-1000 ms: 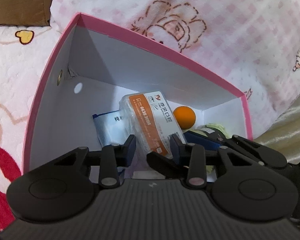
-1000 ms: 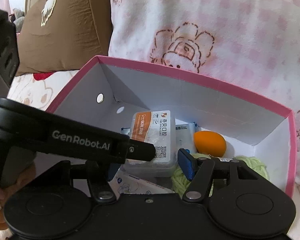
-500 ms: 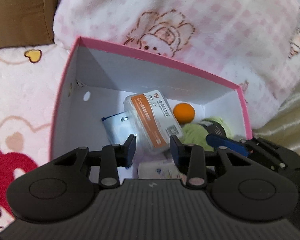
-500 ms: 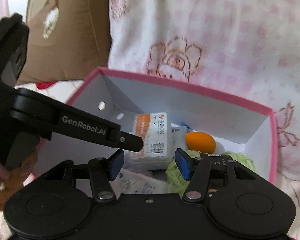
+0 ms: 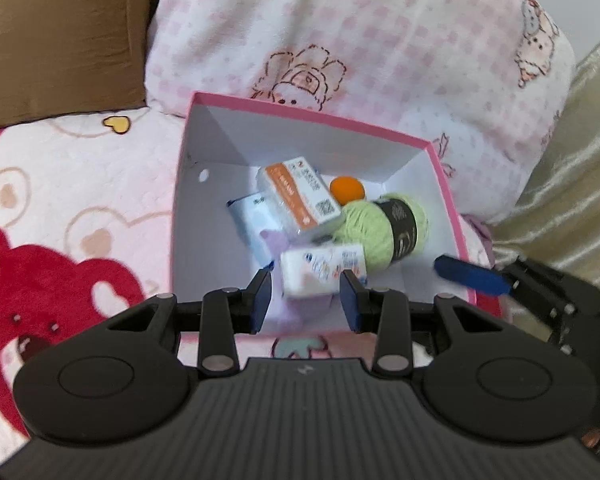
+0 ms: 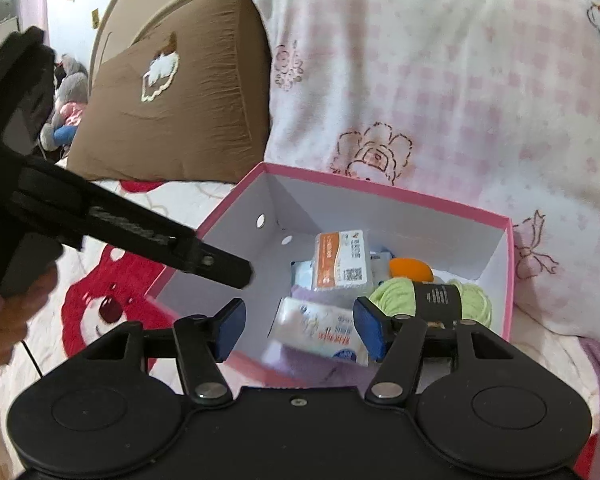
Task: Organize objects
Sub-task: 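Open the left tool to release the clear case, then withdraw the left tool up and away from the box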
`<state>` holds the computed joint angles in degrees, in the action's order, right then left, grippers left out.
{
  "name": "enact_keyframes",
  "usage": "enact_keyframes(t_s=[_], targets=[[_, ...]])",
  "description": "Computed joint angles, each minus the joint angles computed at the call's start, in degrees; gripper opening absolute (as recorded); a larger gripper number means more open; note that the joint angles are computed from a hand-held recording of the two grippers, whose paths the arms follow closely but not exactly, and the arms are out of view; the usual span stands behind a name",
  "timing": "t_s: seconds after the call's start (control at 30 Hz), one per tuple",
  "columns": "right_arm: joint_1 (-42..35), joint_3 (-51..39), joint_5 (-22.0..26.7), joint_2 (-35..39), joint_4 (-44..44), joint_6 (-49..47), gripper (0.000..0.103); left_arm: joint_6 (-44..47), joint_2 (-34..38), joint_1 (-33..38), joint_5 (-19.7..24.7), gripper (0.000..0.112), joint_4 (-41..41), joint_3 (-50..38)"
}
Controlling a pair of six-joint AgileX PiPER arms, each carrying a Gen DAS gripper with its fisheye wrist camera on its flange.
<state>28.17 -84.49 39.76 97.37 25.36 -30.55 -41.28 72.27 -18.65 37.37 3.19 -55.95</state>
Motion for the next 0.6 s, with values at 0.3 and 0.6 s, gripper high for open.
enact_keyframes(t_s=[0.3, 0.6], targets=[[0.25, 6.62, -1.72, -7.52, 0.95, 3.25, 0.068, -13.62, -6.99, -10.13, 5.2, 0.036, 11.03, -0.2], [1.3, 11.36, -2.39, -14.39, -4.74, 13.66, 0.07, -28.69, -11.22, -23.25, 17.41, 0.039, 23.46, -2.39]])
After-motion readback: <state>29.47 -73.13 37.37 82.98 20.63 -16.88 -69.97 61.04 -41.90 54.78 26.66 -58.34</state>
